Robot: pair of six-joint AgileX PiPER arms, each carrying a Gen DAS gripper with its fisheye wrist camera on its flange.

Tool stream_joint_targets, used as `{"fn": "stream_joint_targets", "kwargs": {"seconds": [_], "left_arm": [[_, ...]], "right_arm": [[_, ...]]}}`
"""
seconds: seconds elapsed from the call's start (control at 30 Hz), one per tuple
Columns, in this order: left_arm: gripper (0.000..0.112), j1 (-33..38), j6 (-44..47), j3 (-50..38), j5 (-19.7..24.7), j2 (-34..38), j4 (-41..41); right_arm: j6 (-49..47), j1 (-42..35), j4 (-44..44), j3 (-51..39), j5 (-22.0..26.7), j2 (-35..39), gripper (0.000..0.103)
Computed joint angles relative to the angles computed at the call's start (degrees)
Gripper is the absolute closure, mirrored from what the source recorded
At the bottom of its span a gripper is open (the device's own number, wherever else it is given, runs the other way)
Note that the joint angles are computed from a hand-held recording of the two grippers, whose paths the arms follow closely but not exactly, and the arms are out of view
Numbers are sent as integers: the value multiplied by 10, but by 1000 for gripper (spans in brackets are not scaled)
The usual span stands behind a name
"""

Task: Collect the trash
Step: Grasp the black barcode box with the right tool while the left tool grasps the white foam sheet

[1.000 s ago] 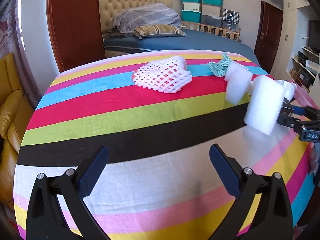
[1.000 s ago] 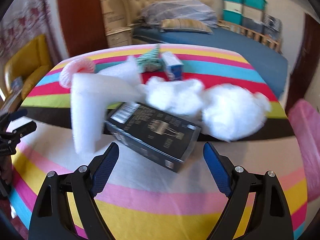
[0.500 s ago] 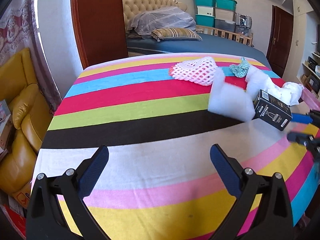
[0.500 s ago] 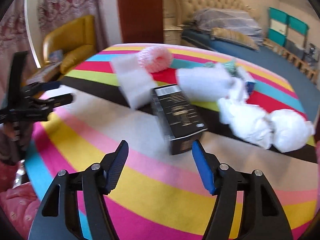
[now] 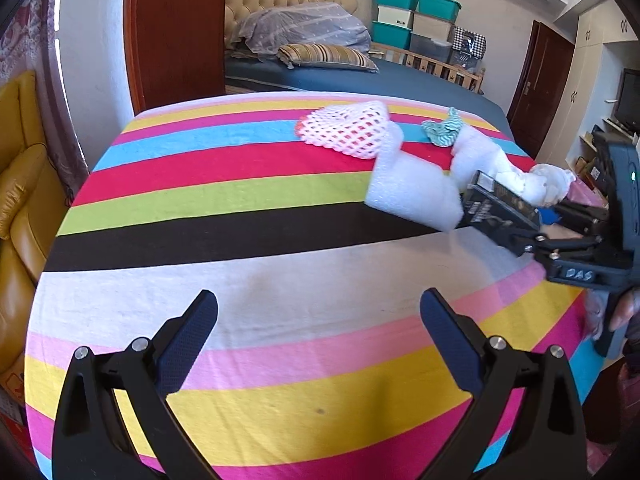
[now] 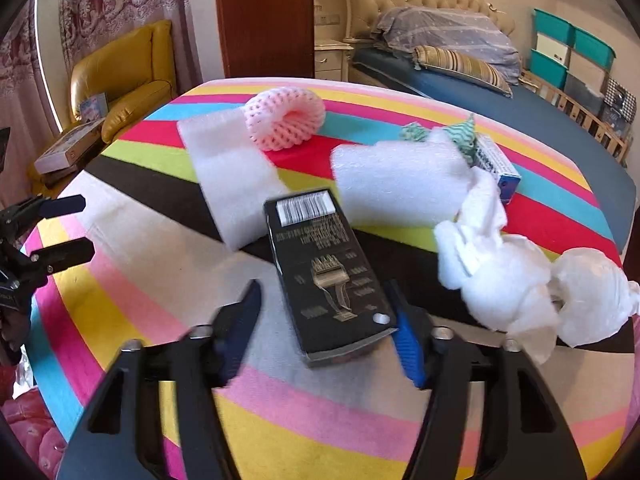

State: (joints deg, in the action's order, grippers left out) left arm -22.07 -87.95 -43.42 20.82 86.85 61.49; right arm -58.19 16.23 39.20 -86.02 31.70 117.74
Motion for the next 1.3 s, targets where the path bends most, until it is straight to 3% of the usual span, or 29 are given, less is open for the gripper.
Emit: {"fn": "stream_joint_targets", "kwargs": {"seconds": [0.2,0.33,0.63,0.83,0.97,1.17,1.3], "left_arm": [[14,-15,1,-44,3,29,-31],[14,-40,-24,-111,33,77,-34],[14,-54,-16,-341,174,227,-115],[14,-20,78,-480,240,320,-232],[13,-16,122,-455,231,300,-238],[13,-1,183,-292,178,187,-229],[14,2,140,-219,162,128,-199]], "right_arm": [[-110,-7,102,113,-75,-70,65],[-182,-39,200,164,-93,-95,65],[-245,-99,287,179,-44,-92,65],[-267,-103,314,179,-35,-88,65],[-277,-114,330,183,-23,-87,65],[-283,-110,334,190,-29,-91,65],[-272,-112,331,187,-25,-89,65]]}}
